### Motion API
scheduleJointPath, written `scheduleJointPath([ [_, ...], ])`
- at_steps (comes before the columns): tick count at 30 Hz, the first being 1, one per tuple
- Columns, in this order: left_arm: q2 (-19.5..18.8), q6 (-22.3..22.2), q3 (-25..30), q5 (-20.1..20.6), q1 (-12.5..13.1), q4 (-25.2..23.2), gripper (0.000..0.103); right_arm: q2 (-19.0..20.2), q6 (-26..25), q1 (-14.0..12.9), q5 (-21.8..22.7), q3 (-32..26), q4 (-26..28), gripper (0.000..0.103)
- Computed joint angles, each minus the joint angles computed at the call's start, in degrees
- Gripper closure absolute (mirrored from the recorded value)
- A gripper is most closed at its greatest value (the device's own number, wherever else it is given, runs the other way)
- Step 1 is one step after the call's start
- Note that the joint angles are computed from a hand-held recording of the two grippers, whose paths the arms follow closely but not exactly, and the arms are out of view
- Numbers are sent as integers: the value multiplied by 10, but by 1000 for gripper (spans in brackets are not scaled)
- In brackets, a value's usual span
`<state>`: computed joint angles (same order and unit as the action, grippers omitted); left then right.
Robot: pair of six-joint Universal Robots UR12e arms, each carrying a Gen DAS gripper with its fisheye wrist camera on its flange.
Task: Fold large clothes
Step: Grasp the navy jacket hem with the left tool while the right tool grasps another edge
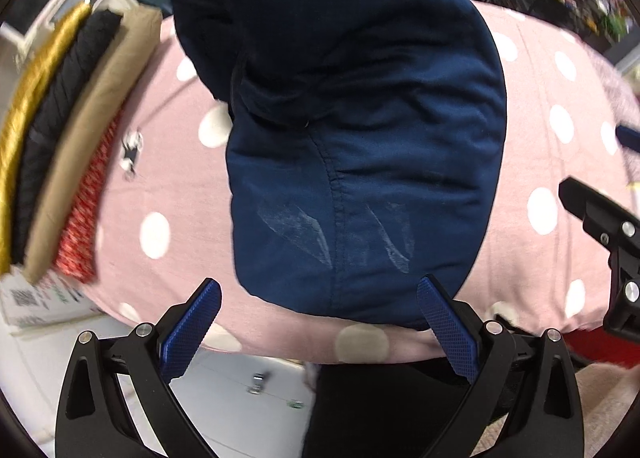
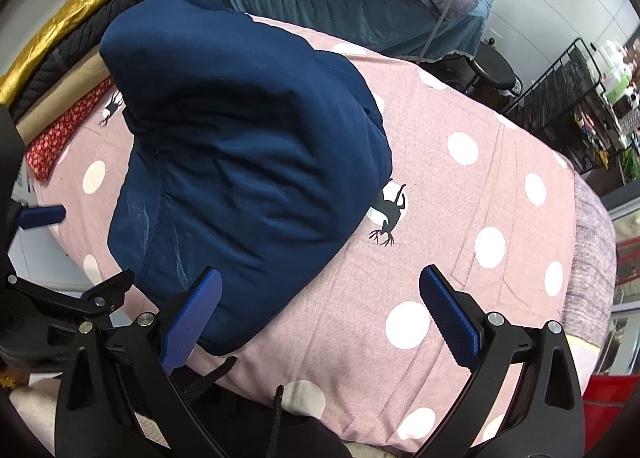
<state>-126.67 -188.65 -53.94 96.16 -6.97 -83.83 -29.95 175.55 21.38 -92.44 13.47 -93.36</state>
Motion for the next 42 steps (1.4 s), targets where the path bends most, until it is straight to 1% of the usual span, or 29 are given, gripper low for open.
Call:
scheduleJointPath([
  [2, 6, -14, -11, -24, 8, 9, 7, -3, 4, -1, 5, 5, -2, 6],
  [4, 9, -15, -18, -39, 12, 19, 7, -6, 2, -2, 11, 11, -7, 6],
  [5, 12, -15, -23, -43, 14, 28, 7, -8, 0, -2, 16, 16, -13, 6],
  [8, 23, -11, -50, -33, 19, 76, 7, -21, 0, -5, 32, 41, -40, 6],
  [9, 27, -8, -60, -31, 22, 94, 7, -29, 4, -6, 42, 57, -57, 6],
  [10, 33, -7, -73, -27, 26, 113, 7, -41, 11, -10, 56, 83, -87, 6],
  [12, 43, -4, -99, -26, 36, 149, 7, -69, 40, -16, 70, 138, -160, 6],
  [14, 57, -7, -131, -47, 53, 190, 7, -86, 71, -20, 66, 173, -214, 6],
  [15, 60, -12, -140, -59, 59, 200, 7, -94, 83, -23, 71, 191, -244, 6],
  [17, 72, -33, -170, -106, 79, 228, 7, -102, 92, -26, 70, 208, -276, 6],
  [19, 86, -62, -206, -157, 97, 266, 7, -102, 81, -25, 58, 210, -283, 6],
  [21, 92, -80, -228, -195, 106, 286, 7, -101, 72, -23, 48, 210, -280, 6],
  [24, 94, -102, -258, -292, 119, 311, 7, -107, 80, -26, 66, 222, -273, 6],
  [26, 86, -105, -268, -362, 122, 311, 7, -110, 87, -27, 65, 229, -267, 6],
  [28, 76, -96, -266, -392, 119, 297, 7, -116, 98, -28, 59, 240, -268, 6],
  [31, 51, -75, -241, -401, 106, 255, 8, -128, 118, -30, 50, 262, -272, 6],
  [33, 35, -68, -215, -407, 98, 232, 15, -132, 136, -32, 50, 269, -268, 6],
  [34, 24, -55, -190, -395, 90, 215, 19, -134, 142, -33, 48, 273, -269, 6],
  [36, 7, -30, -144, -368, 78, 188, 49, -140, 163, -36, 45, 286, -271, 6],
  [37, -3, -13, -111, -365, 72, 175, 57, -142, 171, -37, 43, 290, -272, 6],
  [38, -8, -6, -95, -364, 69, 173, 72, -145, 183, -39, 41, 296, -275, 6],
  [39, -16, 7, -69, -353, 64, 165, 79, -148, 192, -41, 41, 303, -278, 6],
  [40, -27, 32, -31, -322, 55, 154, 81, -150, 205, -43, 44, 308, -281, 6],
  [41, -35, 47, -4, -297, 49, 156, 84, -150, 216, -46, 48, 310, -282, 6],
  [42, -40, 52, 13, -285, 46, 163, 86, -150, 224, -48, 51, 312, -284, 6],
])
